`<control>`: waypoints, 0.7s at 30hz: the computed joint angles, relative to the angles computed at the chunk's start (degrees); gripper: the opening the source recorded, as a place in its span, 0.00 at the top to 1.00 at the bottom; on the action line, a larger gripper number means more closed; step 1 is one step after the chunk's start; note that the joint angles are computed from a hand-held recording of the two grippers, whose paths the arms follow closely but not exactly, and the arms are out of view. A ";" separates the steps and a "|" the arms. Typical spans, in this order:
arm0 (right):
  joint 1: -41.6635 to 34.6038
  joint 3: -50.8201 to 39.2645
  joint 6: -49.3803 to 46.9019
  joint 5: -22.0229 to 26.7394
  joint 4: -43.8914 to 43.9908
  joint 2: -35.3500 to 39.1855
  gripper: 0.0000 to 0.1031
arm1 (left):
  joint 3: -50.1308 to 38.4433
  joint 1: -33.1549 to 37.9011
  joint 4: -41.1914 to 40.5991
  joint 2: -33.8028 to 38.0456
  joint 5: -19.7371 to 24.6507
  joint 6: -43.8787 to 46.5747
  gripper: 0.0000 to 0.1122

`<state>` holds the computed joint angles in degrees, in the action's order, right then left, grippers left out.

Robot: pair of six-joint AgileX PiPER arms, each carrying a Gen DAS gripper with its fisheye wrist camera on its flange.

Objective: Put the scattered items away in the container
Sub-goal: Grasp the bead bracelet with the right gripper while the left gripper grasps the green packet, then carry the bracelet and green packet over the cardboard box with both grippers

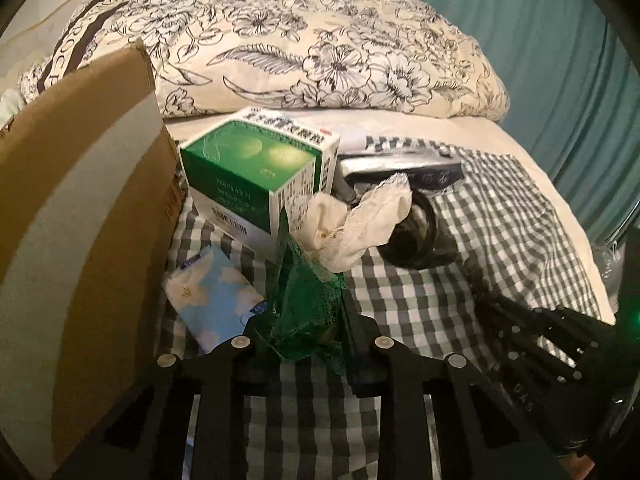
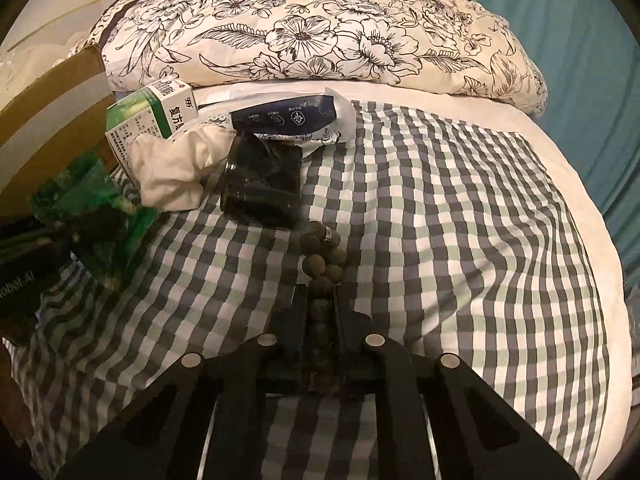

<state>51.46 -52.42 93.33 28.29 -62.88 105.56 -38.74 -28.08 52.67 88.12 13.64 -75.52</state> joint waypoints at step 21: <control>12.91 -7.98 -7.53 24.97 11.49 -12.41 0.89 | 0.65 3.90 -32.40 -22.86 8.70 36.14 0.78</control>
<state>64.37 -60.40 85.80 53.26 -51.39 93.15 -38.09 -24.18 20.27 65.26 22.35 -39.38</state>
